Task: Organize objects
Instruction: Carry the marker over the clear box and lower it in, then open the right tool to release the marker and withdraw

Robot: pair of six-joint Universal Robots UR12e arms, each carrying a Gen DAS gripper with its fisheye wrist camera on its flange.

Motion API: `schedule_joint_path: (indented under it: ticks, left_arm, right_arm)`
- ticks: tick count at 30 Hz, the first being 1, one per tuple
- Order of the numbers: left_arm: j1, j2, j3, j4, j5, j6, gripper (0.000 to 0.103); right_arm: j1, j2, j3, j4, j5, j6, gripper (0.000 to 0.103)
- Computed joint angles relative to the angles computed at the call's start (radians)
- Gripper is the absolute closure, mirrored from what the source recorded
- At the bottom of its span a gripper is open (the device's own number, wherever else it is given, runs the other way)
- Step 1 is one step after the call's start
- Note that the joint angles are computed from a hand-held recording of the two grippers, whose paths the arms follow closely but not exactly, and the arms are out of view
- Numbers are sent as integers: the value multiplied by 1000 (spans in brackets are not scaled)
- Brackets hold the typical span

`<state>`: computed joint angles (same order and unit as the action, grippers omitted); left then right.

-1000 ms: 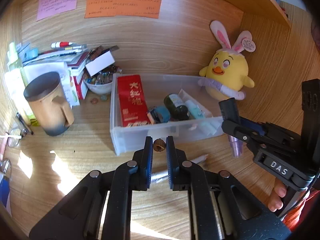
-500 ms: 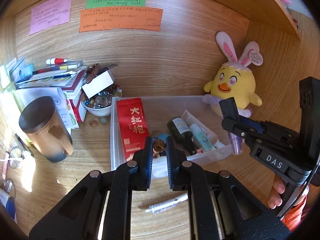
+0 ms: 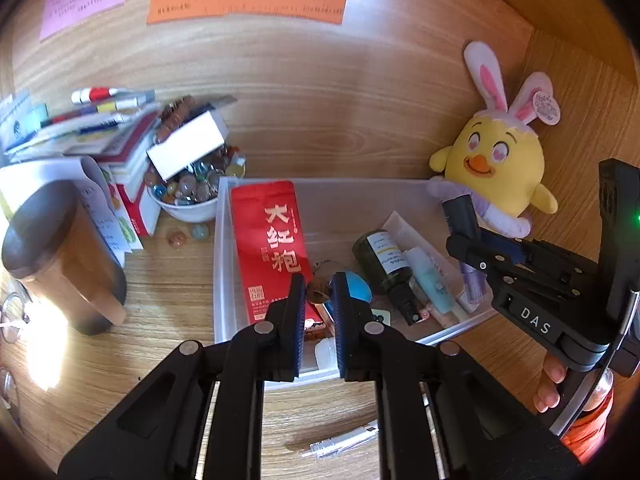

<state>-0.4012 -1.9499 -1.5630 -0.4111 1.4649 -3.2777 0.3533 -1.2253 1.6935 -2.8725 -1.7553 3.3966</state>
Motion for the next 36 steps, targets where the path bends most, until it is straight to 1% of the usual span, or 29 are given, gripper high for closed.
schedule_joint_path:
  ticks: [9,17,19,21,23,25,27,29,30,34,36]
  left_arm:
    - [-5,-16,14,-36,-12,20,91]
    - [-2,-11,7,-46,-23,13,90]
    - [-1,-9,4,-44,-25,13,86]
    - [-1,-2,-4,-34,-23,9,77]
    - [-2,4,-11,-25,-18,7,72]
    - [-5,10,-16,-22,-11,8,68]
    - [-11,18,-24,-10,13,12,64]
    - [-18,25,-33,10,40,17,55]
    - [-20,30,-40,24,45,19,49]
    - [-23,46,-58,53,53,28,40]
    - [-23,55,-69,65,54,31,34]
  right_arm:
    - [-7,12,-6,47,26,4,80]
    - [-6,21,-18,79,50,1,80]
    - [-6,21,-19,85,53,1,80]
    - [-5,20,-19,93,58,-5,79]
    - [-5,19,-19,98,61,-8,79]
    - [-5,17,-20,105,68,-11,75]
    - [-4,14,-16,96,64,-6,65]
    - [1,10,-14,83,50,-8,61]
    - [3,8,-12,76,42,-11,58]
    - [18,-3,-6,50,4,-28,51]
    - [23,-10,0,38,-2,-36,46]
